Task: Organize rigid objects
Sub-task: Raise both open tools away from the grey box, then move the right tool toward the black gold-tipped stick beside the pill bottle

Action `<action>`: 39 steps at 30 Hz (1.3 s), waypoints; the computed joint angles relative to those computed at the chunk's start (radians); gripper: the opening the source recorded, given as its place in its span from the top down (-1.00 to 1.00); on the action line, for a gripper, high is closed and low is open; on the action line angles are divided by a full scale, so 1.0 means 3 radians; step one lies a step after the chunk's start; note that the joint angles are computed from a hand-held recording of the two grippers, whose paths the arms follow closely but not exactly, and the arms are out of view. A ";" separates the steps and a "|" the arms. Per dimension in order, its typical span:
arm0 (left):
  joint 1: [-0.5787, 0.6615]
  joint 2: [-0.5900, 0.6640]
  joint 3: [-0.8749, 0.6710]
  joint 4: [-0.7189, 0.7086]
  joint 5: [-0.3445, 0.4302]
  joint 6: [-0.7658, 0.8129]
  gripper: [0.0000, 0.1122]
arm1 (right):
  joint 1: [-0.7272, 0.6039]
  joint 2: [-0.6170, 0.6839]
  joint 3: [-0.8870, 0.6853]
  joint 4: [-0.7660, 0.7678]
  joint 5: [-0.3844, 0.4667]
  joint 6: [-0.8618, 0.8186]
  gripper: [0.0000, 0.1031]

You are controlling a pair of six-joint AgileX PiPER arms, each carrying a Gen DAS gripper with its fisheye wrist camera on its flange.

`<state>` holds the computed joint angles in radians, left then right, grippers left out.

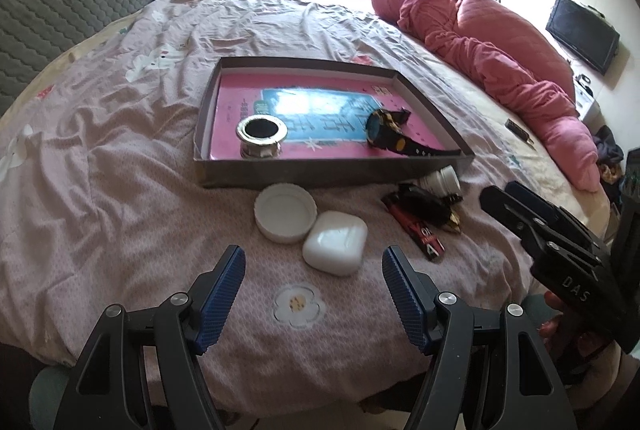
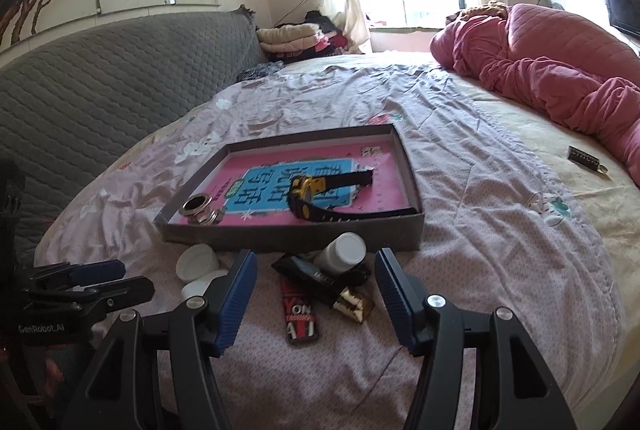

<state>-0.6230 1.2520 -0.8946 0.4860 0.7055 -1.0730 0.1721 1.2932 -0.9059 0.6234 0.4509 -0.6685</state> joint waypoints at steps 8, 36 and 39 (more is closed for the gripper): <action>-0.0157 0.0052 0.0049 -0.0020 -0.0033 -0.0095 -0.29 | -0.0011 0.0045 -0.0014 -0.0078 0.0096 0.0102 -0.17; 0.0418 0.0521 0.0135 -0.0809 -0.0872 0.0788 -0.29 | -0.0008 0.0522 -0.0271 -0.0355 0.0397 0.0421 -0.17; 0.0465 0.0539 0.0125 -0.0914 -0.0911 0.0922 -0.29 | -0.0079 0.0624 -0.0333 -0.0186 0.0473 0.0302 -0.17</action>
